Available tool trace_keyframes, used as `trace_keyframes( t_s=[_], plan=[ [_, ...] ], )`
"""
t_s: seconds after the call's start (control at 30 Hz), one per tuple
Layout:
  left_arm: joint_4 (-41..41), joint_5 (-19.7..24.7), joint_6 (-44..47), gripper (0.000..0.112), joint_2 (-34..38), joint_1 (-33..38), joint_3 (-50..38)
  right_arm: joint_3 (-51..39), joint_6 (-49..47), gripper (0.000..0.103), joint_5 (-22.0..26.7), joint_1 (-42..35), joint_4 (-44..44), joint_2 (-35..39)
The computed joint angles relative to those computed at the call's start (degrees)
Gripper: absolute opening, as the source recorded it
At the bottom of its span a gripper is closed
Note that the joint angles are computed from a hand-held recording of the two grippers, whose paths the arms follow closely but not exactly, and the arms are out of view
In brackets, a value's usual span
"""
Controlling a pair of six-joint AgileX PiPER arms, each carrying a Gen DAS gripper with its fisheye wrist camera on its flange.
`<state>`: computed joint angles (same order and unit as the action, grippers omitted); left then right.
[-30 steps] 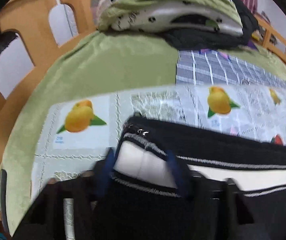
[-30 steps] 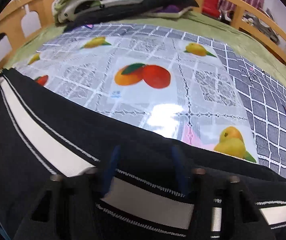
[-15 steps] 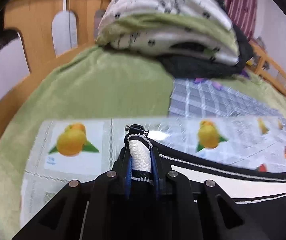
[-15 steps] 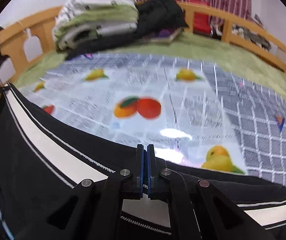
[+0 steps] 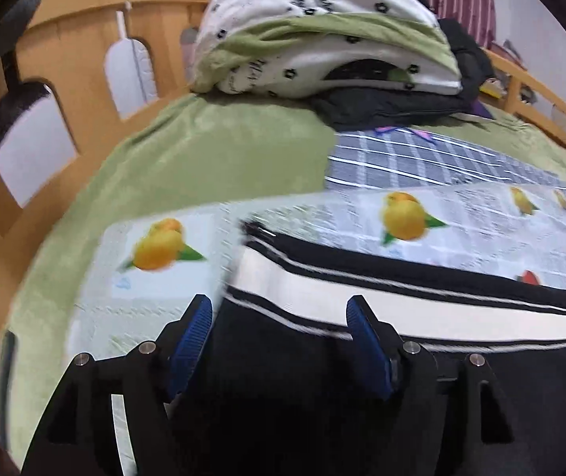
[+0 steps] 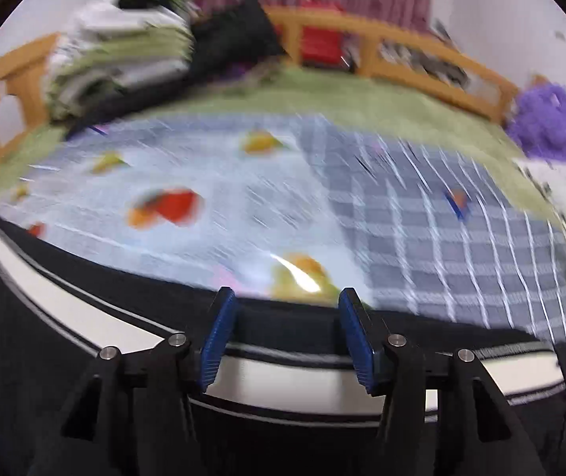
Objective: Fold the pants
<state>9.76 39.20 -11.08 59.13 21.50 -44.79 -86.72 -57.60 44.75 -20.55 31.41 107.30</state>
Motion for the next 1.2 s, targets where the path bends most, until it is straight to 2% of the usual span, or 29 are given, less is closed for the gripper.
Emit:
trace_keyframes(
  t_s=[0.03,0.1,0.17,0.27,0.33,0.4,0.57,0.6,0.63,0.67,0.73,0.8,0.93,1.0,1.07,1.1,1.2],
  plan=[
    [0.2,-0.1,-0.8,0.069,0.3,-1.1,0.3,-0.7,1.0,0.038,-0.7,0.7,-1.9,1.8],
    [6.5,0.9,-8.2,0.069,1.8,-6.1,0.9,0.1,-1.1,0.038,-2.6,0.9,-0.3,2.6],
    [11.1,2.9,-13.0,0.069,2.8,-10.0,0.7,-0.2,-0.8,0.038,-2.3,1.5,-0.9,1.8],
    [13.0,3.8,-14.8,0.069,0.7,-11.8,1.4,-1.9,-5.9,0.038,1.6,0.9,1.0,1.8],
    [12.9,4.4,-15.1,0.069,-0.4,-11.9,1.7,-2.4,-6.9,0.045,2.3,1.0,-0.1,2.2],
    [11.2,5.2,-14.4,0.069,-1.3,-12.0,1.7,-3.2,-8.0,0.046,3.3,1.2,-1.5,3.2],
    [13.2,7.3,-17.2,0.069,-3.0,-15.4,2.4,-5.9,-8.8,0.045,6.2,1.1,-3.4,5.2],
    [14.4,7.8,-18.9,0.069,-3.1,-16.6,2.4,-6.6,-10.4,0.039,6.6,2.0,-4.8,5.6],
    [14.6,8.0,-19.4,0.069,-3.1,-16.8,2.4,-7.9,-10.7,0.022,8.4,2.3,-5.5,6.2],
    [14.3,8.3,-19.6,0.069,-3.1,-17.0,2.2,-8.8,-10.2,0.011,9.2,2.9,-7.0,6.6],
    [12.9,8.9,-18.9,0.069,-3.2,-17.1,1.7,-8.4,-11.4,0.005,8.8,3.7,-8.8,5.9],
    [14.3,10.3,-20.5,0.069,-4.0,-19.2,1.4,-10.3,-11.5,0.003,10.9,3.2,-8.4,6.3],
    [19.0,13.5,-25.6,0.069,-5.3,-24.4,1.1,-14.8,-13.0,0.002,15.1,-0.4,0.3,7.3],
    [18.5,13.7,-25.6,0.069,-4.7,-24.7,0.7,-13.2,-12.1,0.002,12.3,0.6,-1.1,8.2],
    [19.5,14.3,-27.4,0.069,-3.7,-25.7,0.6,-8.3,-13.4,0.003,6.5,1.8,-1.4,7.3],
    [19.8,14.7,-28.2,0.069,-3.4,-26.2,0.5,-7.6,-12.7,0.004,5.9,1.6,-0.4,6.8],
    [18.9,15.8,-28.1,0.069,-5.1,-26.4,0.7,-12.7,-6.7,0.008,11.9,-0.1,-0.9,7.8]
  ],
)
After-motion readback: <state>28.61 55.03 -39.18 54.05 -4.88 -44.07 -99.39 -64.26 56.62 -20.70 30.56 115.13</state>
